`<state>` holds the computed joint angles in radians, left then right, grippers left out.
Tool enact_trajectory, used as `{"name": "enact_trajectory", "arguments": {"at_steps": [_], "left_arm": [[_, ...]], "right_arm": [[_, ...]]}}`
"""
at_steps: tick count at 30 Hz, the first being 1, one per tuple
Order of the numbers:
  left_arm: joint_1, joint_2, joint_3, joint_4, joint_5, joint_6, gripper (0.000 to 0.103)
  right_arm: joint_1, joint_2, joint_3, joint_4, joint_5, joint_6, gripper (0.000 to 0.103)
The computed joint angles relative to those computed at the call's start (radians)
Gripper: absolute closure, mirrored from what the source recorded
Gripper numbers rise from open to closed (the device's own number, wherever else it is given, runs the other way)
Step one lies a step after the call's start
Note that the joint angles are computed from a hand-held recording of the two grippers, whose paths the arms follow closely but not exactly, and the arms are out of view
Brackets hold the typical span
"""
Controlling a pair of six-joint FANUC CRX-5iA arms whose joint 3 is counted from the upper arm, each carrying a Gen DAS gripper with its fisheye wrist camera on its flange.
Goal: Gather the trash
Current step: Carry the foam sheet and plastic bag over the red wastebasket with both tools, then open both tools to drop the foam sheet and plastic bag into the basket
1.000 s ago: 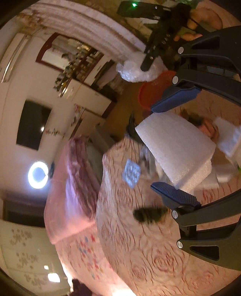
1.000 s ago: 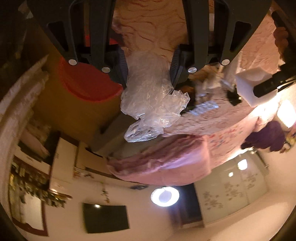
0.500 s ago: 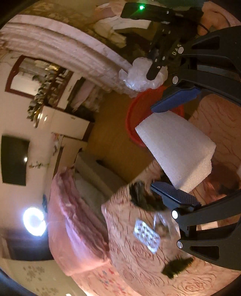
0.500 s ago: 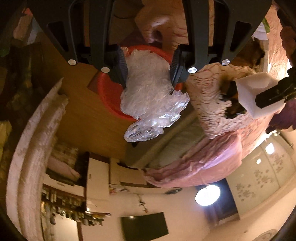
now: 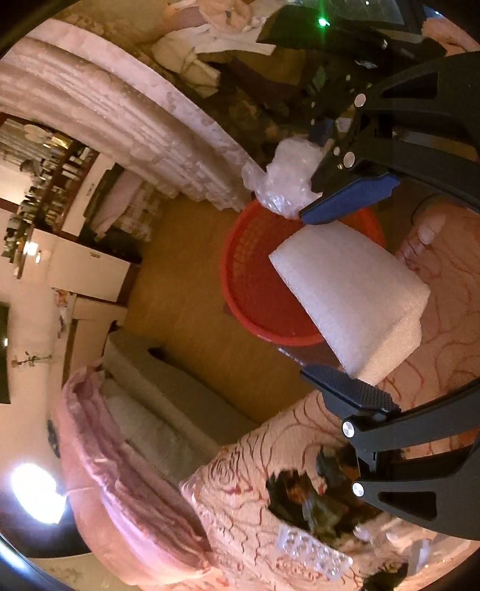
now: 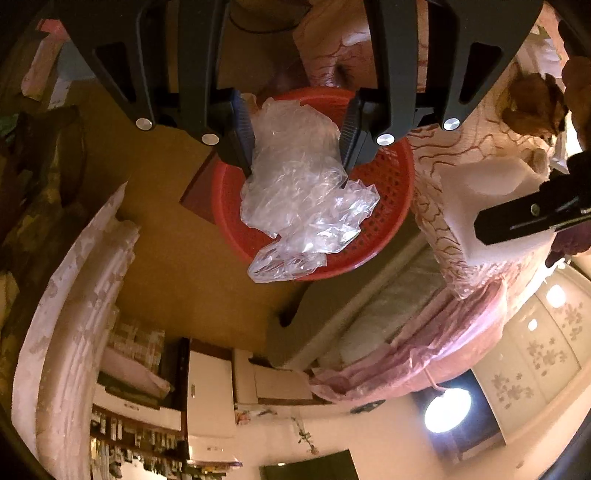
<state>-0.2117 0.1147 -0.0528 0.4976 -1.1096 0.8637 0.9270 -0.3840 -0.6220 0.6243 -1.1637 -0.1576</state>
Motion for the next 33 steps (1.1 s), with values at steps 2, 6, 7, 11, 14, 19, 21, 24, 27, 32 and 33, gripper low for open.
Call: {"name": "enact_trajectory", "arguments": {"at_steps": [2, 6, 7, 11, 14, 19, 21, 24, 27, 32, 33], "left_arm": [[-0.009, 0.025, 0.019, -0.001, -0.016, 0.019, 0.028], [-0.029, 0.057, 0.046, -0.009, -0.033, 0.033, 0.027], [-0.034, 0.059, 0.047, -0.009, -0.033, 0.035, 0.027], [-0.046, 0.073, 0.056, -0.016, -0.043, 0.039, 0.026], [-0.048, 0.081, 0.063, -0.018, -0.051, 0.036, 0.025], [-0.054, 0.080, 0.061, -0.019, -0.044, 0.025, 0.025], [-0.060, 0.071, 0.057, -0.029, -0.027, 0.023, 0.022], [-0.063, 0.067, 0.056, -0.030, -0.022, 0.021, 0.022], [-0.056, 0.058, 0.049, -0.029, -0.016, 0.020, 0.022], [-0.040, 0.020, 0.022, -0.043, 0.020, 0.010, 0.022], [-0.033, 0.012, 0.015, -0.040, 0.025, 0.005, 0.022]], "right_arm": [[-0.021, 0.003, -0.002, -0.023, 0.024, 0.018, 0.063], [-0.043, 0.011, -0.010, -0.045, 0.059, 0.033, 0.056], [-0.045, 0.012, -0.013, -0.047, 0.064, 0.031, 0.052], [-0.046, 0.014, -0.021, -0.047, 0.076, 0.024, 0.040], [-0.048, 0.014, -0.023, -0.053, 0.079, 0.020, 0.037], [-0.041, 0.007, -0.030, -0.056, 0.075, 0.007, 0.035], [-0.035, 0.003, -0.032, -0.057, 0.070, 0.004, 0.035], [-0.031, 0.002, -0.032, -0.054, 0.062, -0.004, 0.035], [-0.016, -0.006, -0.036, -0.049, 0.043, -0.021, 0.035], [0.006, -0.011, -0.038, -0.034, 0.012, -0.040, 0.035], [0.009, -0.012, -0.038, -0.032, 0.007, -0.042, 0.035]]}}
